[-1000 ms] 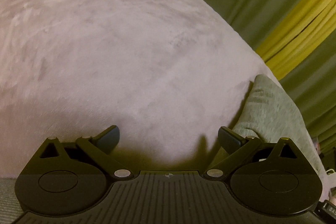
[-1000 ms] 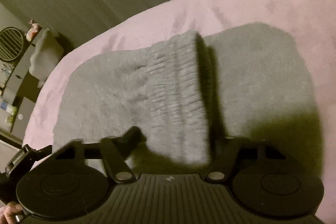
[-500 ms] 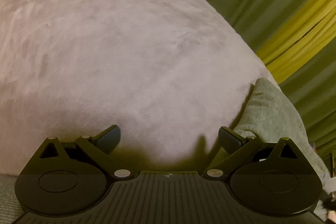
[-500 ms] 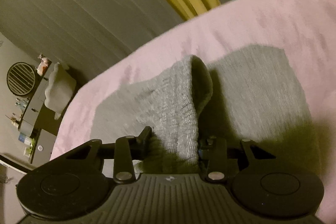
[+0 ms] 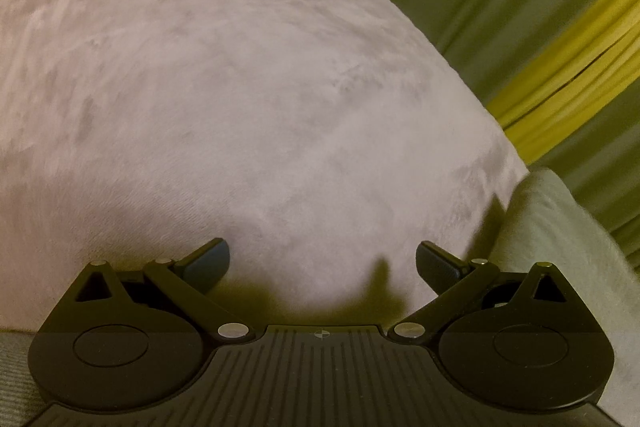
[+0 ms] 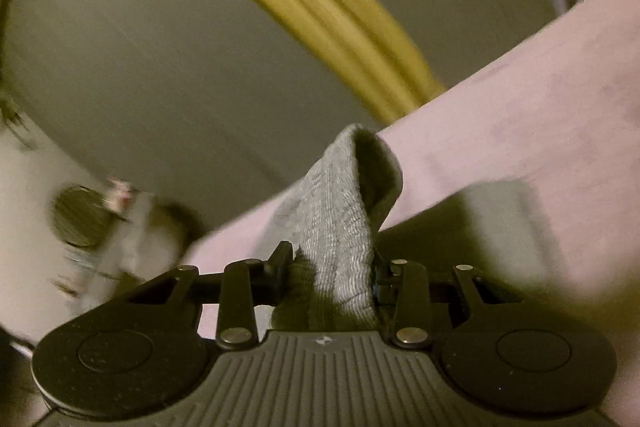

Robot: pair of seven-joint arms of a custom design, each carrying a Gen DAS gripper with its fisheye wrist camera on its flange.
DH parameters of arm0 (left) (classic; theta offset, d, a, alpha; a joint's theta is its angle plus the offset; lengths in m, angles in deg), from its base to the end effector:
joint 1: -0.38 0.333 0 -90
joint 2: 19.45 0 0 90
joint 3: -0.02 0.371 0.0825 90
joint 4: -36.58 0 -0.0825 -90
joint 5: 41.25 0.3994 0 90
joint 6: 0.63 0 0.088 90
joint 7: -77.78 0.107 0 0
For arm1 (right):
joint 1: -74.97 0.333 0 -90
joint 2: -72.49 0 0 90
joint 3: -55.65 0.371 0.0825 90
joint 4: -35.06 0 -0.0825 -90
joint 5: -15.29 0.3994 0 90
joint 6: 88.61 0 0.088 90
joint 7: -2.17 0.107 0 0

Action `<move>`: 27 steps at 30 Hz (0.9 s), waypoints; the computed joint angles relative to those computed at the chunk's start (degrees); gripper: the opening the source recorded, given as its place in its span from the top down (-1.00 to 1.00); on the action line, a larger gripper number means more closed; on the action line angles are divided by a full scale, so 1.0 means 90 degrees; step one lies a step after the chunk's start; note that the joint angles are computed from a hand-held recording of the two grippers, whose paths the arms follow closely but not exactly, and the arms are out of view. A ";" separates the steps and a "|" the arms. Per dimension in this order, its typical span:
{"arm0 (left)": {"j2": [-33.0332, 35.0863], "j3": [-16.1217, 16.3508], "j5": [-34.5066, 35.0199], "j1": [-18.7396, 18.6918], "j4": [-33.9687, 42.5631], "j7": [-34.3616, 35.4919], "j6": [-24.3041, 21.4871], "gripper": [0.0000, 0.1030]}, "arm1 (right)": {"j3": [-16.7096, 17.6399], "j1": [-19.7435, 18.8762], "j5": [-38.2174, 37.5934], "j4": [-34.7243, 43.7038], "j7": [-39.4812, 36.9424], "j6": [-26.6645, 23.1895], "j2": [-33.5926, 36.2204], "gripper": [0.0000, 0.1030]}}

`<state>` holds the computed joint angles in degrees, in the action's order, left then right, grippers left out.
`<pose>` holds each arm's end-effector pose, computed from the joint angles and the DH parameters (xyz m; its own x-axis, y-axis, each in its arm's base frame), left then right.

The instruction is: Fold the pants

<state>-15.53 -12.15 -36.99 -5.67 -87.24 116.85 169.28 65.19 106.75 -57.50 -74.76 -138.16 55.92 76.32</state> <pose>0.5793 -0.1932 0.4989 0.3057 -0.8144 0.4932 -0.7050 -0.5418 -0.4576 0.4716 0.4231 0.5608 -0.2801 -0.7836 -0.5545 -0.4029 0.6202 -0.6730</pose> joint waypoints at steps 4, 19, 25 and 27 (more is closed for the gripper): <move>0.0013 0.0034 0.0277 -0.0043 0.0108 -0.0044 -0.0218 -0.99 | -0.0013 0.0332 0.1895 0.0072 -0.1951 -0.1940 0.0035 0.01; -0.0032 0.0045 0.2412 -0.0600 0.0569 0.0829 0.0251 -0.99 | 0.0108 0.0391 0.1439 0.0166 -0.1957 -0.1684 0.0322 -0.24; 0.0479 -0.0255 0.2379 -0.0653 0.0904 0.1874 -0.0784 -1.00 | -0.0002 0.0376 0.1654 0.0601 -0.2663 -0.1650 0.0825 -0.22; 0.0586 -0.0426 0.1583 -0.0509 0.1061 0.2433 -0.1122 -1.00 | 0.0016 0.0434 0.2254 0.0901 -0.3636 -0.2234 0.1199 -0.46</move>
